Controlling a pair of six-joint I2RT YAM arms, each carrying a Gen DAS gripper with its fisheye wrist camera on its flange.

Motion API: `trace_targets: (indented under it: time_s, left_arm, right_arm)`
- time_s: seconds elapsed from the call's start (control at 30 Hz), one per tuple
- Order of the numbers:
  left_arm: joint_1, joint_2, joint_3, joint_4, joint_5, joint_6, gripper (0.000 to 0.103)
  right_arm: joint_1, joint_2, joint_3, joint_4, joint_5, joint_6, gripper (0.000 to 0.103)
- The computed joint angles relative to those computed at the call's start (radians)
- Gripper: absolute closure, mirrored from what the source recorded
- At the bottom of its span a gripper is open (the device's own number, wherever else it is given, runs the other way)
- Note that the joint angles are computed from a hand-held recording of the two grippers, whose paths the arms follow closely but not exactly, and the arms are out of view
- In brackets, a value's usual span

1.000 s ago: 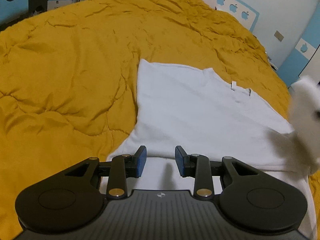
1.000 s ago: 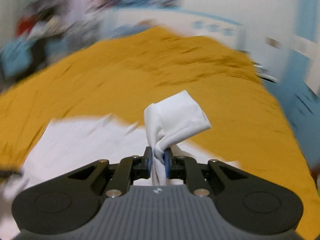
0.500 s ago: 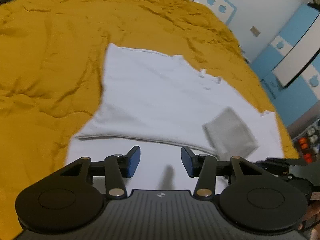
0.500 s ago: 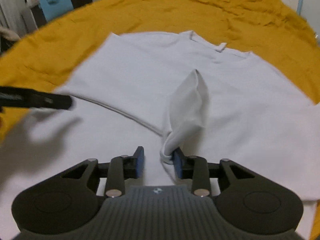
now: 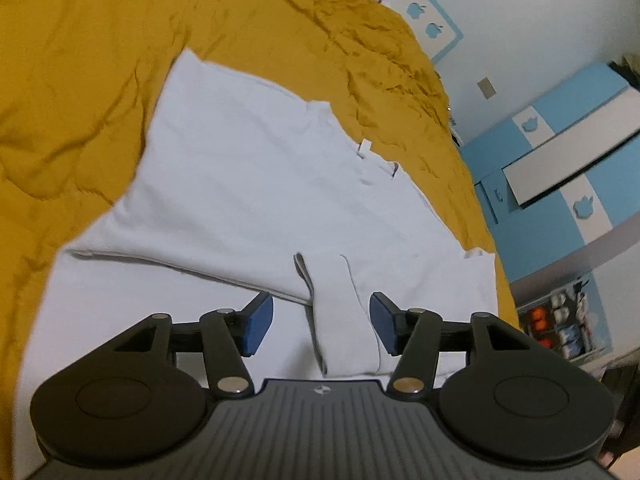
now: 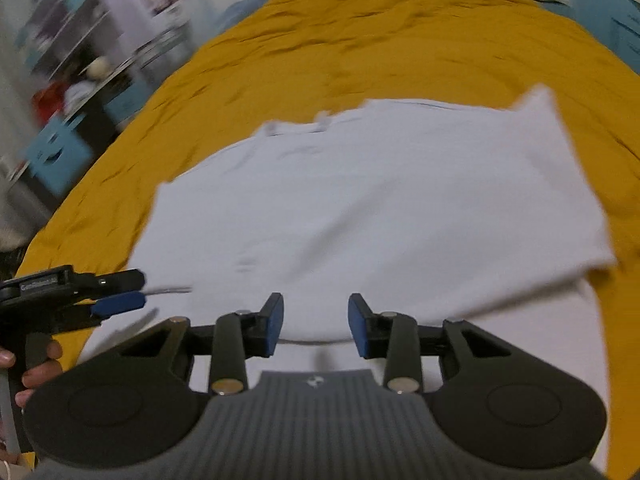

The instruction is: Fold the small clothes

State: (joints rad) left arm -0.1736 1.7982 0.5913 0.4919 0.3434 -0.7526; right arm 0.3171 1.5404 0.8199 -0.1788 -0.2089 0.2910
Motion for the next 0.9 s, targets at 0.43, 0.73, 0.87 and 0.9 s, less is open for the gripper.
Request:
trace_targets:
  time_s: [0.43, 0.73, 0.87, 0.9]
  left_arm:
    - [-0.134, 0.219, 0.265, -0.153, -0.084, -0.034, 0.086]
    - [-0.206, -0.050, 0.286, -0.274, -0.178, 0.051, 0.100]
    - [-0.232, -0.050, 0.517, -0.457, -0.201, 0.128, 0.100]
    - [-0.238, -0.046, 0.566, -0.487, -0.210, 0.151, 0.100]
  right_arm:
    - [-0.099, -0.044, -0.184, 0.132, -0.029, 0.024, 0.067]
    - [-0.113, -0.110, -0.259, 0.193, -0.098, -0.083, 0.067]
    - [-0.062, -0.065, -0.229, 0.220, -0.102, -0.133, 0.060]
    - [-0.050, -0.043, -0.211, 0.224, -0.090, -0.149, 0.056]
